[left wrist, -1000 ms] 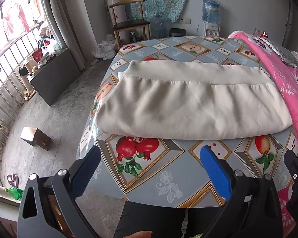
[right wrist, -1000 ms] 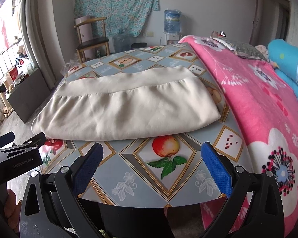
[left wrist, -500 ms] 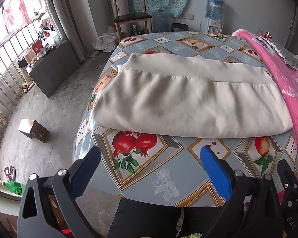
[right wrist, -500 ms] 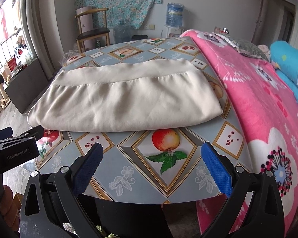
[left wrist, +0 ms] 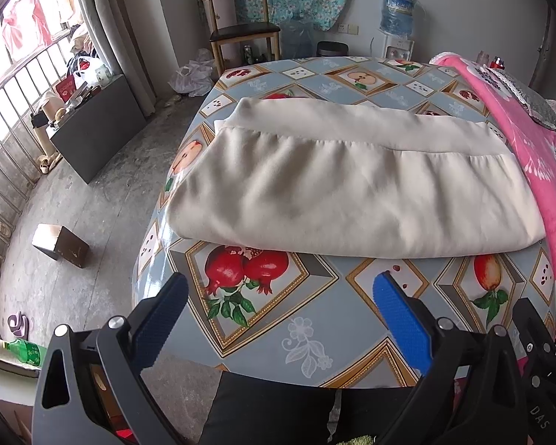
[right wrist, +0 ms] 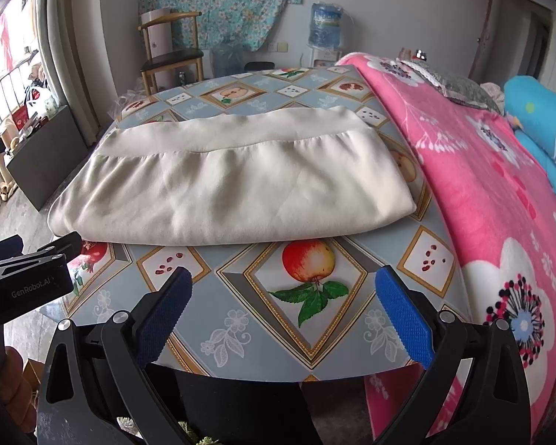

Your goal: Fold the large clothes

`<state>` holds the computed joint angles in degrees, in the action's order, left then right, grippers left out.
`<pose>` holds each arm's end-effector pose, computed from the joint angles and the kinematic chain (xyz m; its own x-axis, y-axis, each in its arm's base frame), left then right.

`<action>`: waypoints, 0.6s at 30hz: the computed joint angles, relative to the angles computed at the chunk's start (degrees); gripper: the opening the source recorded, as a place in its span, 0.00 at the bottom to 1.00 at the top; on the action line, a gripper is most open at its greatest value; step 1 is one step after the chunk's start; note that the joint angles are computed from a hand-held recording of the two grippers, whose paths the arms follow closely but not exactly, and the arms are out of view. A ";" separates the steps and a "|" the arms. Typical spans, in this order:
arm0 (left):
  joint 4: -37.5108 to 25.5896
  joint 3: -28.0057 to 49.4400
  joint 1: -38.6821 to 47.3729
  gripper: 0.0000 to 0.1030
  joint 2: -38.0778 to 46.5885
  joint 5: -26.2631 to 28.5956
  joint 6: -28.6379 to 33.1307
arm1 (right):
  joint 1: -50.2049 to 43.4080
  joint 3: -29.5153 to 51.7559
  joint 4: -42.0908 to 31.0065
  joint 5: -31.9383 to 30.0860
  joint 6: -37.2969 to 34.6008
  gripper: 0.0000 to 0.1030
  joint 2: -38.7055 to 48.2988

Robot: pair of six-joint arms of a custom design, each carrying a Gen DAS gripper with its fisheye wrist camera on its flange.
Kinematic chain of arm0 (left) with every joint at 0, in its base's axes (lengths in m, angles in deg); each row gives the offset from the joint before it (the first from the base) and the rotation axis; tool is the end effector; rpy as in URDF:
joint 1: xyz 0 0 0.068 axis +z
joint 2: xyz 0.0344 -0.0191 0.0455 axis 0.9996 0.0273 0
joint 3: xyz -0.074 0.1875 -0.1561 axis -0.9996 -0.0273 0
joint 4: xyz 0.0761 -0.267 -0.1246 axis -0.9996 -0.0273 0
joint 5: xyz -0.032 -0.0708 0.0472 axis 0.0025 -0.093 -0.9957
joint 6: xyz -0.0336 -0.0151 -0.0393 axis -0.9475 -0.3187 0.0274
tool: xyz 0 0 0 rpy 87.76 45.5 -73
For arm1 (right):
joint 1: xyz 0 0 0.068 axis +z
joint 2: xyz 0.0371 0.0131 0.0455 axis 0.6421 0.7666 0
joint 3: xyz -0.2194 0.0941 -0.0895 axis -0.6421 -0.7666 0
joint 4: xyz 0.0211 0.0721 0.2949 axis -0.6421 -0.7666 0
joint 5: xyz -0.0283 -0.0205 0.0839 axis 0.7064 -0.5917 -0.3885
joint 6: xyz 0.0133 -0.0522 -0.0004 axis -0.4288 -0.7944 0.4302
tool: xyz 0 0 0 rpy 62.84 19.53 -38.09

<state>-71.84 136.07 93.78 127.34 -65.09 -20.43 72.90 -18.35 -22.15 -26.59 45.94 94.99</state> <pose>0.3528 0.0280 0.1841 -0.8032 0.2479 -0.5417 0.2544 0.9650 0.0644 0.2390 0.1303 0.1642 -0.7045 0.2825 -0.6510 0.4251 0.9025 -0.0684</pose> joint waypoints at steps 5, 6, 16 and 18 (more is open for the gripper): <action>-0.08 0.09 -0.02 0.95 0.13 -0.02 0.09 | -0.08 0.01 -0.02 -0.03 -0.07 0.93 -0.02; -0.11 0.11 -0.04 0.95 0.15 -0.07 0.13 | -0.14 0.07 -0.01 -0.04 -0.20 0.93 0.00; 0.37 -0.59 -0.20 0.95 -0.37 -0.30 0.23 | -1.19 -0.97 -0.08 0.12 -0.92 0.93 -1.43; 0.27 -0.54 -0.22 0.95 -0.33 -0.26 0.30 | -1.41 -1.29 -0.17 0.16 -1.11 0.93 -1.89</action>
